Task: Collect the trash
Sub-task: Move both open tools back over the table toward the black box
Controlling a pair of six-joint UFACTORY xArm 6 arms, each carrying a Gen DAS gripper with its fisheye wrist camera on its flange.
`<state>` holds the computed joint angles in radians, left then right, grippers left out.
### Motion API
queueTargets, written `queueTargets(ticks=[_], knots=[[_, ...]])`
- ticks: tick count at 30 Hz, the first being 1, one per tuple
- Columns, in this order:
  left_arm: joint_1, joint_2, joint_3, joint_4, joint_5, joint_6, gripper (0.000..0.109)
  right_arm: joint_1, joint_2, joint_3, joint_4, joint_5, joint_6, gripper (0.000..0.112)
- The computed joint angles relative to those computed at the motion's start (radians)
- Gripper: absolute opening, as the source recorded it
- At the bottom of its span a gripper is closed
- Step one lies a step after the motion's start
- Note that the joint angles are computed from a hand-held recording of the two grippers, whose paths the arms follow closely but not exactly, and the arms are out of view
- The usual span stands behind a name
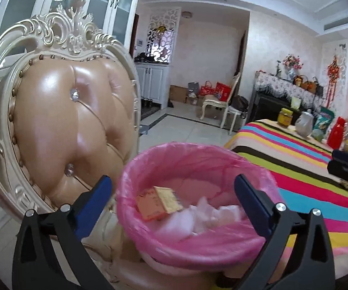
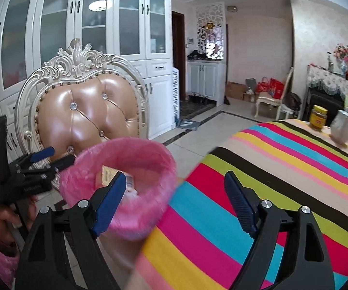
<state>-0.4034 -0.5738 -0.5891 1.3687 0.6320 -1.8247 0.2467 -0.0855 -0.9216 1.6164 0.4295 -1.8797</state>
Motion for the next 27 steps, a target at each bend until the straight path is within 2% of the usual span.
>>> queueTargets(ticks=[5,15,22,27], knots=[[-0.098,0.054,-0.062,0.006,0.017,0.027,0.098,-0.107,-0.083,0.09,0.018,0.001,-0.044,0.079],[-0.244,0.366,-0.342,-0.019,-0.101,0.112,0.098,-0.392,-0.104,0.135,0.036,0.042,-0.07,0.083],[-0.296,0.613,-0.588,-0.151,-0.205,0.261,0.098,-0.563,0.071,-0.005,-0.009,-0.053,0.002,0.083],[-0.318,0.806,-0.806,-0.333,-0.247,0.469,0.098,-0.626,0.253,-0.166,-0.163,-0.116,0.181,0.083]])
